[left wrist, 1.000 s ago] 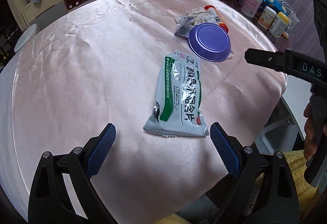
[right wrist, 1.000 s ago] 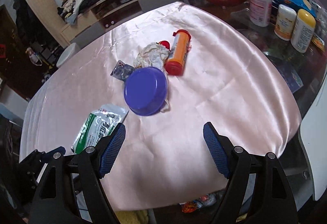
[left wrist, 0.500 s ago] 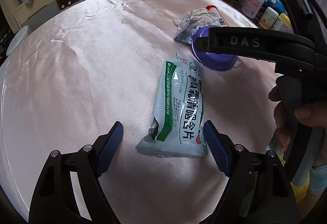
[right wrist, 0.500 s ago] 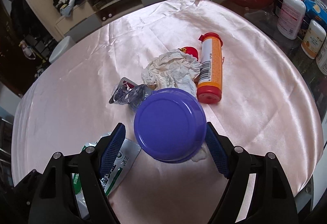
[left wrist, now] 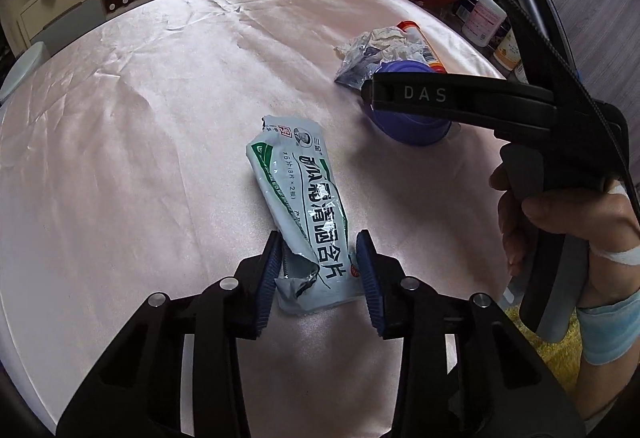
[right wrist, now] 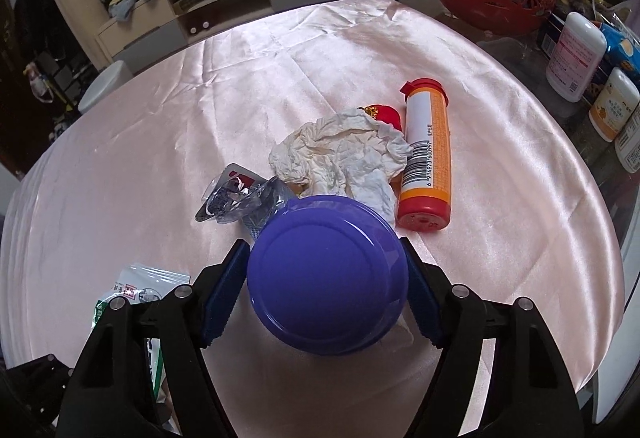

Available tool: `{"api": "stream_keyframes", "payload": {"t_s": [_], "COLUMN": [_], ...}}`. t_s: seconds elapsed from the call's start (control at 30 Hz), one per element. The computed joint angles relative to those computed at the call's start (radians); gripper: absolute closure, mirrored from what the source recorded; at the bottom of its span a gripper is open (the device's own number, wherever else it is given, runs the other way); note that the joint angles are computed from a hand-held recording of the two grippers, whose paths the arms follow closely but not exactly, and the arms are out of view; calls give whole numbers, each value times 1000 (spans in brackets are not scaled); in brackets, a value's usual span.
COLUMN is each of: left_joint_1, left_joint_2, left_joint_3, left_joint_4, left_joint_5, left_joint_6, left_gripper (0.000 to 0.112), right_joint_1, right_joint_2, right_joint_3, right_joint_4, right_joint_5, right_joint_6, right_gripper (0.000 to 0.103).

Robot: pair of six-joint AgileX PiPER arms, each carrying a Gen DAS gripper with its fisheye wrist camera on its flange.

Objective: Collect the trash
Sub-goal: 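Grasp the green-white medicine packet with the left tool while the right tool grasps the purple lid, then carry the packet and purple lid over the black bin and open both tools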

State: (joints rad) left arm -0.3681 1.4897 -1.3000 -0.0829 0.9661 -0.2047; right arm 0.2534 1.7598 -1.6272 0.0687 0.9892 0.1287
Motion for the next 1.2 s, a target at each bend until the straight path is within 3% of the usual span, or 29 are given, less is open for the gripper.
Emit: {"api": "stream_keyframes", "payload": {"t_s": [0.07,0.53,0.83,1.2], "left_joint_1": [-4,-148,-377,-638], "left_joint_2": [-10,-136,-196,-178], "left_joint_3": [7,41,67,92], "left_joint_4": [-1,73,168,252], "left_joint_5": [-2,35,57,48], "left_joint_6": [-3,-134,-314,-530], "left_gripper": [84,88,88,88], "right_joint_1": [-10,-123,-297,-577], "right_joint_2": [-11,-262,-472,-664], "right_joint_3": [6,115,293,506], "right_joint_4": [11,116,223,335], "right_joint_5": [4,62,111,226], "right_joint_6": [-6,-103,-247,-499], "right_gripper": [29,31,31,31]}}
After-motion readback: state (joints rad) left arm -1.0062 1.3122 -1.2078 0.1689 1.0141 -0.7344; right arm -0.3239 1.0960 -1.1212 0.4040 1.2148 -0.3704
